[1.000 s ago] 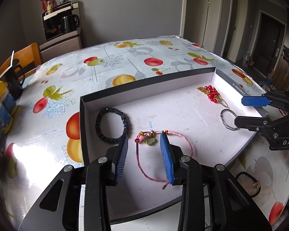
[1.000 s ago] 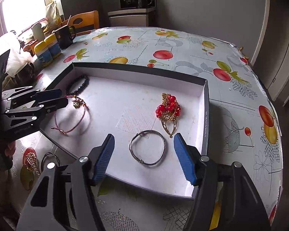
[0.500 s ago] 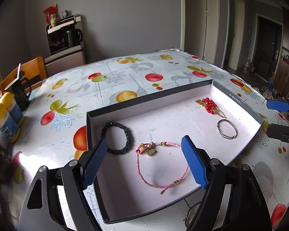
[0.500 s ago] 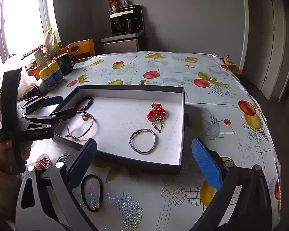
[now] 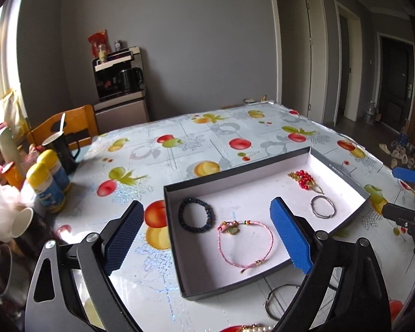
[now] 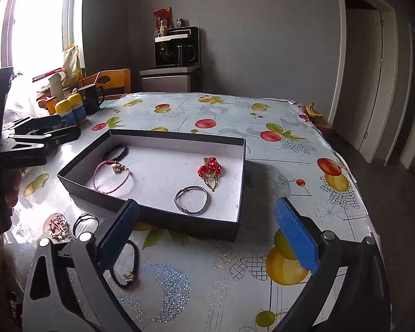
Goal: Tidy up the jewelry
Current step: 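Withdraw both open grippers from the box toward the remaining jewelry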
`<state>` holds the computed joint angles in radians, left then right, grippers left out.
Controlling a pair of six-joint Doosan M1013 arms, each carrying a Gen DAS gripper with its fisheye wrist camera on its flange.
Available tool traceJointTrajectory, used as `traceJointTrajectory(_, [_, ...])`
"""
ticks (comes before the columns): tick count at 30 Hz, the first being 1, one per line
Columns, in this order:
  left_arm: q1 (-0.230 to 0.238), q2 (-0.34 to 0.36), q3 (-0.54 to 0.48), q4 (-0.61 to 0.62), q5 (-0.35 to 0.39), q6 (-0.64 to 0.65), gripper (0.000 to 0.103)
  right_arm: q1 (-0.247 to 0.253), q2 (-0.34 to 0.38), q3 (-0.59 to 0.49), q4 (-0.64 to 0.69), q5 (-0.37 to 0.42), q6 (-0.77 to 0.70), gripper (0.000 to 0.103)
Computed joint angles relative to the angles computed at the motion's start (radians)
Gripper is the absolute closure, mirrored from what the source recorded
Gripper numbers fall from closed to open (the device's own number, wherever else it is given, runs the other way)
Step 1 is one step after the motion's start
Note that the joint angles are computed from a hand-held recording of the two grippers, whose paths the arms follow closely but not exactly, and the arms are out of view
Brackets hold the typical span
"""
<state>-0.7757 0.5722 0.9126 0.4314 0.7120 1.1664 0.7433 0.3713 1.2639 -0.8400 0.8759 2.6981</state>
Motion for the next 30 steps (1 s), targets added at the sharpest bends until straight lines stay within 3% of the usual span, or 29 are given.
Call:
traceJointTrajectory(15, [-0.013,-0.145,0.246,-0.026,-0.023,0.052,0.007,0.024,-0.007,0.023,0.100,-0.051,-0.138,0.006])
traceJointTrajectory(30, [-0.018,-0.106,0.237,-0.196,0.113,0.233,0.007,0.023,-0.002,0.041,0.254,-0.063,-0.259,0.006])
